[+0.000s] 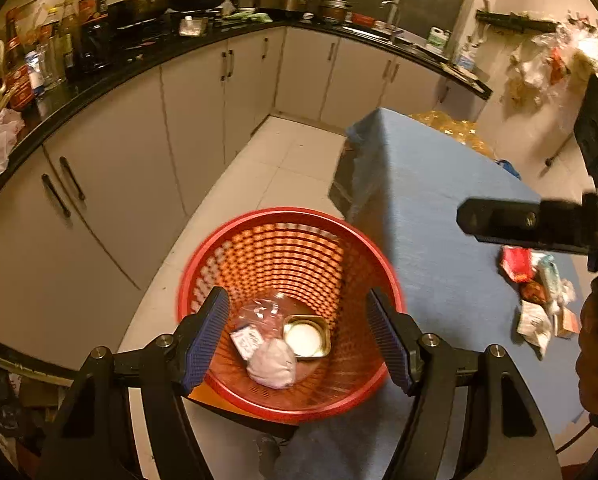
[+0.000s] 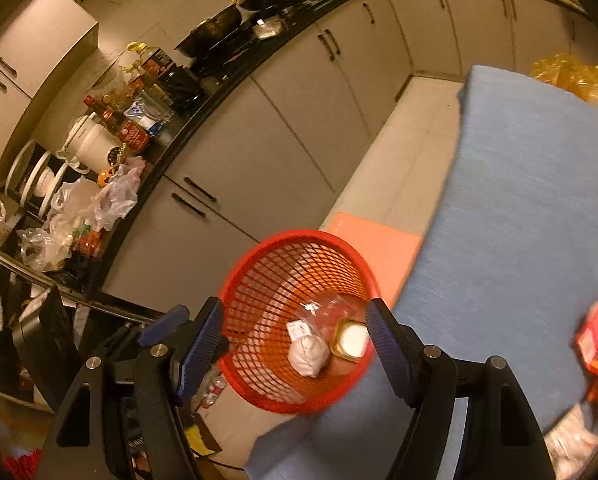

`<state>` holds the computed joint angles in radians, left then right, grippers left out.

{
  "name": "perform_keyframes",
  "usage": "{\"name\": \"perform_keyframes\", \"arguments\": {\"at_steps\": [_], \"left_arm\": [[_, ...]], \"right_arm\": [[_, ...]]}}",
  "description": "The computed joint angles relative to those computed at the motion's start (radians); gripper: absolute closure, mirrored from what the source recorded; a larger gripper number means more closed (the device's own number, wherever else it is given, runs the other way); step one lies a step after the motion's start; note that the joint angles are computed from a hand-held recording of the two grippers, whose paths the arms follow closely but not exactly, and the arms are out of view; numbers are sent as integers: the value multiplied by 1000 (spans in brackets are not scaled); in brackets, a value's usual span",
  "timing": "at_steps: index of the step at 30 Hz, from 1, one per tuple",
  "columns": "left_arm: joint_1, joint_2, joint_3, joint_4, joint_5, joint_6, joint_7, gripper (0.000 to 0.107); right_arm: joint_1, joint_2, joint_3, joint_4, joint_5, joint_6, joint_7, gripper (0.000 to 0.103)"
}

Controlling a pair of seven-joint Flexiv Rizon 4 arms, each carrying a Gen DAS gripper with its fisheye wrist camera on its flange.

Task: Collect trash
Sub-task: 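Open the left tool over the basket while the right tool drops the tin in, then move both tools back to the table, right tool toward the orange box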

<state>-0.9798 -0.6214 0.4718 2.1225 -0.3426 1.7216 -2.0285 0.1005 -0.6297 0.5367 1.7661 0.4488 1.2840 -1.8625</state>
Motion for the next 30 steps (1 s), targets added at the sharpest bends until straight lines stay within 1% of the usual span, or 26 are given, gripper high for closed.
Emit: {"name": "perform_keyframes", "arguments": {"at_steps": [1, 4, 7, 10, 13, 14, 16, 18, 21, 23, 25, 28, 30], "left_arm": [[3, 0, -8, -3, 4, 2, 2, 37], [29, -7, -62, -23, 20, 15, 24, 37], [57, -27, -125, -70, 39, -4, 56, 37], [72, -45, -169, -125, 65, -41, 72, 37], [66, -64, -184, -181, 103, -77, 71, 37], [39, -78, -164, -213, 115, -101, 62, 37], [14, -96, -148, -259, 134, -138, 36, 37], [11, -108, -160, -298, 146, -171, 11, 37], [1, -122, -168, -346, 174, -211, -23, 37], [-21, -141, -156, -397, 194, -257, -53, 37], [-32, -148, -156, -424, 215, -282, -81, 37], [-65, -166, -134, -485, 249, -345, -134, 37], [-77, -170, -125, -509, 275, -376, -166, 37]], "right_arm": [[-7, 15, -1, 23, 7, 11, -2, 25], [-23, 54, -13, 91, 20, 31, 5, 25], [-52, 85, -18, 154, 38, 37, 6, 25], [-98, 111, -13, 208, 70, 38, -18, 25], [-152, 141, -13, 260, 108, 49, -60, 25], [-181, 149, -7, 271, 130, 43, -83, 25], [-228, 164, -6, 285, 172, 25, -126, 25], [-262, 182, -22, 299, 209, 3, -172, 25], [-306, 215, -66, 315, 263, -29, -239, 25], [-335, 231, -107, 320, 290, -48, -284, 25], [-356, 238, -157, 319, 304, -60, -322, 25], [-371, 221, -247, 294, 286, -62, -354, 25], [-365, 181, -312, 263, 223, -53, -343, 25]]}}
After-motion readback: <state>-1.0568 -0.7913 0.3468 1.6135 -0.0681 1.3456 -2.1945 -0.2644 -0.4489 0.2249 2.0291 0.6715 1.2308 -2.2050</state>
